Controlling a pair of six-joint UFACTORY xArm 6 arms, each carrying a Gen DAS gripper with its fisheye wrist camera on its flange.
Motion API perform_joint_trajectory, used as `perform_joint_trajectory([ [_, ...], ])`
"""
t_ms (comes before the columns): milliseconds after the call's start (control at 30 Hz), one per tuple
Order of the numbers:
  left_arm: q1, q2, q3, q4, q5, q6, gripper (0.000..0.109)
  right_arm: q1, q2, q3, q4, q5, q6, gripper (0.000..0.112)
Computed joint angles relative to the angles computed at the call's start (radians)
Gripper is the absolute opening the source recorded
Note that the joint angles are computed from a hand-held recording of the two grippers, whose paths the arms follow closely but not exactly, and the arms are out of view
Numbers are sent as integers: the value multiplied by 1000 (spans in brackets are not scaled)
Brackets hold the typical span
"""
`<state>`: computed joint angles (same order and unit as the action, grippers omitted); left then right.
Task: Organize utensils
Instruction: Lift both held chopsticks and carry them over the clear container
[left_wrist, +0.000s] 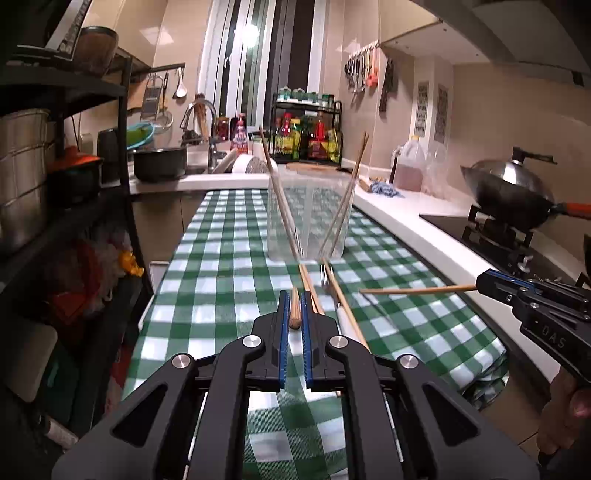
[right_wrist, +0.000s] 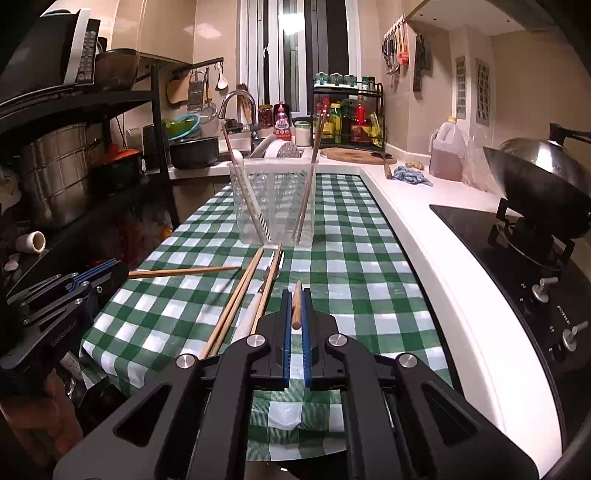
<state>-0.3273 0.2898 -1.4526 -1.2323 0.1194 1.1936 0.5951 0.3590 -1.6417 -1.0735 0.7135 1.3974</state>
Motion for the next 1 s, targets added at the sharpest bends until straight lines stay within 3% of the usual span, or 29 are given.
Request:
perform_joint_trajectory([
  [167,12,-6,-40,-44,15,30,6,-7,-2,-38,-3,2,-30,5],
  [300,31,11,-106,-6,54,-23,6,-15,21,-108,8,5,-78,5],
  [433,53,52,-199,128,113,-167,6,-33,64,-197,79,-13,-141,5],
  [633,101,161,-429,470,301,-510,6,-59,162,-394,234,-1,-304,5],
  [767,118,233,-580,601,412,-636,6,-67,223,-505,284,25,-375,5],
  [1000,119,330,-752,723,498,-739,6,-79,317,-674,362,61,-466,5],
])
